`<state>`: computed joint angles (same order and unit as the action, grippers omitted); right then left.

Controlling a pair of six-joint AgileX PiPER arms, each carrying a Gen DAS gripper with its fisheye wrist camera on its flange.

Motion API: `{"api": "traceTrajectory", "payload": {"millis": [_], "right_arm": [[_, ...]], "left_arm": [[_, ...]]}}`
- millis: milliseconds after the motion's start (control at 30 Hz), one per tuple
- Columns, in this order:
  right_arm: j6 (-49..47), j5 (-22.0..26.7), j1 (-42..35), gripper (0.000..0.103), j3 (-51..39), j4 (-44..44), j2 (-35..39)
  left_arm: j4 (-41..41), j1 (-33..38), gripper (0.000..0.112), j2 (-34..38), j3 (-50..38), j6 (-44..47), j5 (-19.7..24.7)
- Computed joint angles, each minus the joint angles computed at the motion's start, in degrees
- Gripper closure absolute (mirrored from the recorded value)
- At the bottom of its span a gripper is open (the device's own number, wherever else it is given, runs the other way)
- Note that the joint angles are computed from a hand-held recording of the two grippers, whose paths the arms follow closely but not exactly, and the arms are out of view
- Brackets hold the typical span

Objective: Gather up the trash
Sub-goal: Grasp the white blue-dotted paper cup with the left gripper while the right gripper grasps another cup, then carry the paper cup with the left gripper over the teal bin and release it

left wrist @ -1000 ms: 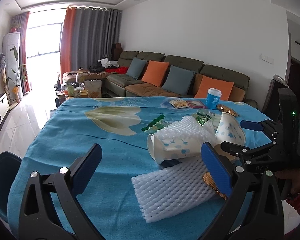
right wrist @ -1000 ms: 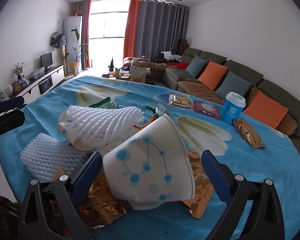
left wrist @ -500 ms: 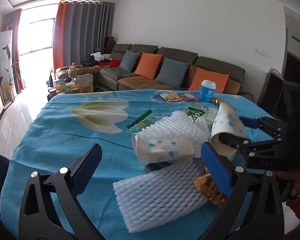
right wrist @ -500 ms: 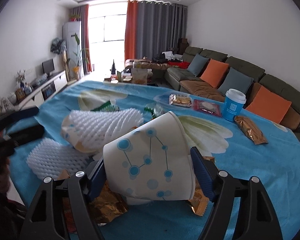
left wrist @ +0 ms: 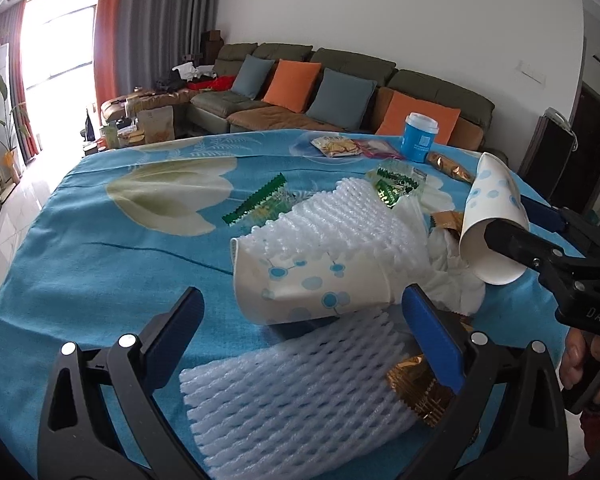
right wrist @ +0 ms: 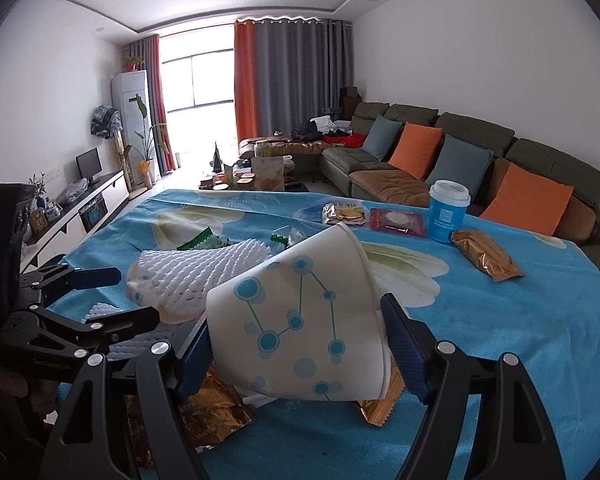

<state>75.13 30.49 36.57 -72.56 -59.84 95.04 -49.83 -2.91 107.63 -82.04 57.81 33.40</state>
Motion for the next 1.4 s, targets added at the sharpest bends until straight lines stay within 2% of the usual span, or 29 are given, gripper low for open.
{"api": "traceTrajectory", "payload": {"millis": [67, 133, 233, 400, 567, 700, 900, 1100, 1200, 1400], "right_arm": [[0.4, -0.11, 0.1, 0.028, 0.15, -0.17, 0.0], [0.45, -0.25, 0.05, 0.028, 0.28, -0.16, -0.07], [1.34, -0.43, 0.1, 0.028, 0.72, -0.88, -0.22], [3.28, -0.08, 0.92, 0.028, 1.15, -2.32, -0.43], [3.68, 0.13, 1.87, 0.028, 0.39, -2.86, -0.4], [2.86, -0.32, 2.84, 0.028, -1.23, -2.74, 0.23], [0.43, -0.61, 4.52, 0.028, -4.76, -1.84, 1.86], [-3.27, -0.32, 6.49, 0.028, -10.52, -0.47, 5.2], [-4.32, 0.02, 7.27, 0.028, -12.4, -0.03, 6.46], [-6.31, 0.26, 8.19, 0.028, -15.75, 1.17, 8.56]], "left_arm": [[1.35, -0.56, 0.018, 0.32, -0.41, -1.14, -0.57], [1.21, -0.62, 0.027, 1.01, -1.11, -0.75, -0.03], [1.3, -0.5, 0.035, 1.8, -1.89, -0.56, 1.11], [-2.18, 0.32, 0.035, 0.39, 0.39, 2.53, -0.77], [-5.19, 1.15, 0.035, -3.35, 4.42, 6.87, -5.96], [-8.05, 3.27, 0.035, -5.73, 6.39, 9.94, -6.98], [-14.6, 8.07, 0.035, -8.61, 8.92, 15.99, -6.0], [-20.11, 14.21, 0.035, -9.36, 9.18, 19.72, -2.21], [-21.41, 17.45, 0.035, -8.83, 7.83, 19.48, 0.21], [-23.54, 21.31, 0.035, -8.49, 6.11, 21.47, 1.72]]}}
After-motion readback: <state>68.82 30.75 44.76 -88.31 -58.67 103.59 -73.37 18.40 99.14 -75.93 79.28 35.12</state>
